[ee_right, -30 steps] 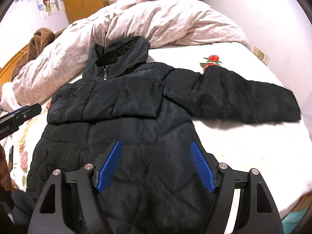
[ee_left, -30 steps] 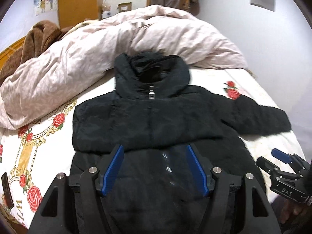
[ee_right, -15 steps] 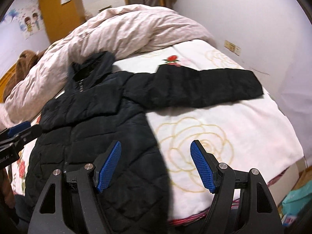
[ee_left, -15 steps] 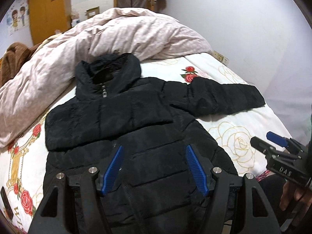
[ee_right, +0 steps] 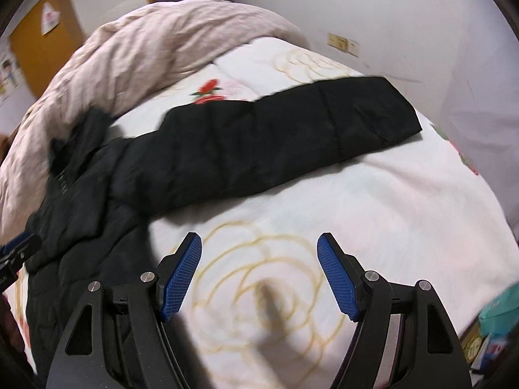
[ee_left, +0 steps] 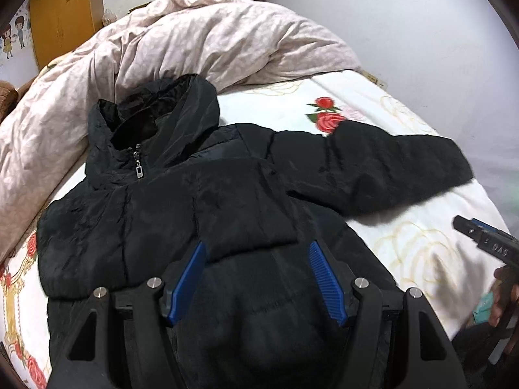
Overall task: Fold large clothes
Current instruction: 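Reach the right tool to the other sleeve cuff and grasp it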
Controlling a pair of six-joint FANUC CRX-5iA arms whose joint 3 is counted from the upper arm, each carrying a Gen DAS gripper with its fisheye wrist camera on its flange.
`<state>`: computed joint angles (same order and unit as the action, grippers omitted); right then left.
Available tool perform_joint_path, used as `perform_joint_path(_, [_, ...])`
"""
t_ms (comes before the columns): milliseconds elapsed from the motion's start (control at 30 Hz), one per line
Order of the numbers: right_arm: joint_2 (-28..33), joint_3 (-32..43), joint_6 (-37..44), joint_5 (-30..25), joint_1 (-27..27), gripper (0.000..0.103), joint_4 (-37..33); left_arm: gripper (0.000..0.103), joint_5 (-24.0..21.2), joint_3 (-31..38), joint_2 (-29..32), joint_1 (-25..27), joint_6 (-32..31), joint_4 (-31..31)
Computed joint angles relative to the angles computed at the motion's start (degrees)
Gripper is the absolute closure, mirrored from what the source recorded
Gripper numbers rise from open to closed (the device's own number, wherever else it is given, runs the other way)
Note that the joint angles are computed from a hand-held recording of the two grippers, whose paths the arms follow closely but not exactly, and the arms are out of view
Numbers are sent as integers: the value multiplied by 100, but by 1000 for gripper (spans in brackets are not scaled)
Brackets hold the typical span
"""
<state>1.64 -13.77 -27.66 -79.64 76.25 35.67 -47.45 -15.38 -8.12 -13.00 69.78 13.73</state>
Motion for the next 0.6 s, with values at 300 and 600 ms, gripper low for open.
perform_joint_path(300, [-601, -1051, -769, 884, -805, 29, -20, 34, 381, 507, 1062, 117, 402, -126])
perform_joint_path(600, [-829, -1561, -1546, 1235, -1265, 29, 530, 28, 556, 566, 1531, 76, 249, 112])
